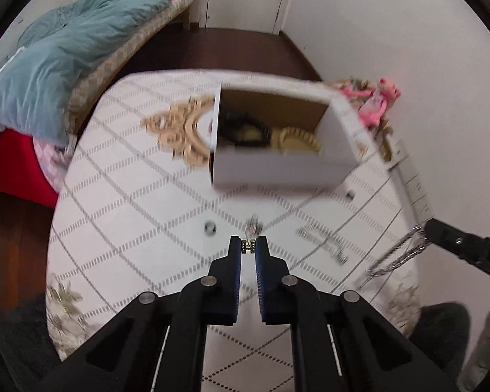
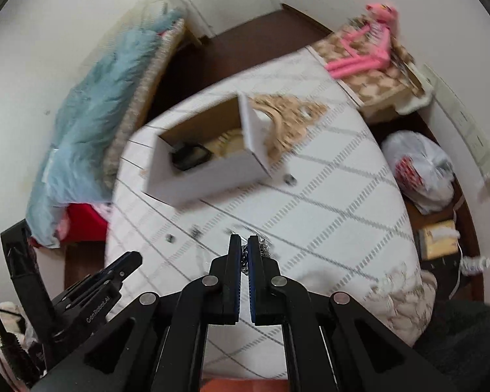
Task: Organize jewelry
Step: 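Lower both held items into the white box and open both grippers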
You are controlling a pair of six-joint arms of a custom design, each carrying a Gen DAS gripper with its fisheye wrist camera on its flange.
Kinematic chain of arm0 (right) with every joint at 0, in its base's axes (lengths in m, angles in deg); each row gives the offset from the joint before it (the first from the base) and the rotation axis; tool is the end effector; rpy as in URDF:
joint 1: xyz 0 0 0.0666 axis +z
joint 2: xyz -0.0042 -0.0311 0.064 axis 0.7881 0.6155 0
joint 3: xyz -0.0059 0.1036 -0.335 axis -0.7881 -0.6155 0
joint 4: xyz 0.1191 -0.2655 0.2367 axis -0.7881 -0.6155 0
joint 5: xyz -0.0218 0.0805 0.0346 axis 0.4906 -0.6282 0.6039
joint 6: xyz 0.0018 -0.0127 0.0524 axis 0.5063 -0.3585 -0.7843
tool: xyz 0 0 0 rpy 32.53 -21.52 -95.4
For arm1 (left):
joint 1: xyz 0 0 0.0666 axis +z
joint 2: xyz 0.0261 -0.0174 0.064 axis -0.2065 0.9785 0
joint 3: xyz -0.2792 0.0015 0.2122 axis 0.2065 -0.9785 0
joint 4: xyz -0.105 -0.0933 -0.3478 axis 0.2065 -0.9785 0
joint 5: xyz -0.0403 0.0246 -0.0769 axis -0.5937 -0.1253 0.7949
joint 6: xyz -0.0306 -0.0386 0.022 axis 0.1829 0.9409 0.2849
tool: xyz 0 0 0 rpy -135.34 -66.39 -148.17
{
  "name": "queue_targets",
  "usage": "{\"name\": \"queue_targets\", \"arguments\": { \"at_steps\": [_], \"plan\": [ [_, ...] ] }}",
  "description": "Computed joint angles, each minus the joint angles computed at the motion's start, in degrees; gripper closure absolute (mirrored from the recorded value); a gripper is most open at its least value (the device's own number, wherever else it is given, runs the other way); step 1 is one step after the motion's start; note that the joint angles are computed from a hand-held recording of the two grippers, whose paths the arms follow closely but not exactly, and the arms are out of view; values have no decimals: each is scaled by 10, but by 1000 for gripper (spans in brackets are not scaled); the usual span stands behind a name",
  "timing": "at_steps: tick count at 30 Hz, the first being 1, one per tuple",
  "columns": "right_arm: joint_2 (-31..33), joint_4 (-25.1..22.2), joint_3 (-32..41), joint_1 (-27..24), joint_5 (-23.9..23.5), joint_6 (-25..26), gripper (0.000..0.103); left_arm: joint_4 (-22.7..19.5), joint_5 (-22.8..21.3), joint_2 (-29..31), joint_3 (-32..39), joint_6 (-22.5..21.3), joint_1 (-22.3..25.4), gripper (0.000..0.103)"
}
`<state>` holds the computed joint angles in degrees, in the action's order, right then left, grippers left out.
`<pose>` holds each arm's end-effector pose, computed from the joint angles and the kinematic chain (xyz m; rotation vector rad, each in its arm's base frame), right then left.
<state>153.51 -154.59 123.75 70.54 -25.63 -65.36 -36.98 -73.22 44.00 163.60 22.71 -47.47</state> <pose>0.3482 0.1261 0.4425 0.0411 2.6415 0.6179 0.3210 -0.2215 0.4441 -0.1605 2.5979 -0.2220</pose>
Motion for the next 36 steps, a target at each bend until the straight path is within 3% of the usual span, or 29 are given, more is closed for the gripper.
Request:
{"name": "queue_targets", "arguments": {
  "at_steps": [6, 10, 12, 18, 24, 26, 27, 28, 29, 32, 33, 36],
  "plan": [
    [79, -8, 125, 7, -17, 32, 99, -7, 18, 55, 104, -73, 49, 97],
    [158, -29, 225, 10, -15, 56, 99, -18, 8, 110, 168, -125, 75, 97],
    [202, -49, 275, 12, -13, 66, 99, -23, 30, 140, 196, -141, 95, 97],
    [321, -111, 402, 17, 14, 100, 99, -45, 99, 208, 253, -158, 130, 97],
    [415, -173, 507, 17, 31, 124, 99, -79, 158, 260, 303, -141, 143, 93],
    [450, -209, 548, 12, 15, 126, 98, -101, 152, 276, 324, -136, 145, 83],
    [459, -218, 559, 12, 13, 125, 98, -109, 142, 281, 333, -134, 145, 63],
    [471, -230, 574, 10, 9, 126, 98, -110, 134, 282, 335, -134, 146, 35],
    [474, -233, 576, 8, 6, 125, 98, -112, 121, 282, 338, -130, 146, 25],
    [472, -234, 571, 4, 0, 118, 84, -105, 106, 269, 329, -120, 155, 23],
    [466, -231, 563, 4, 8, 118, 73, -110, 100, 268, 329, -119, 156, 22],
    [452, -222, 544, 7, 23, 124, 51, -122, 61, 262, 324, -119, 154, 5]
  ]
}}
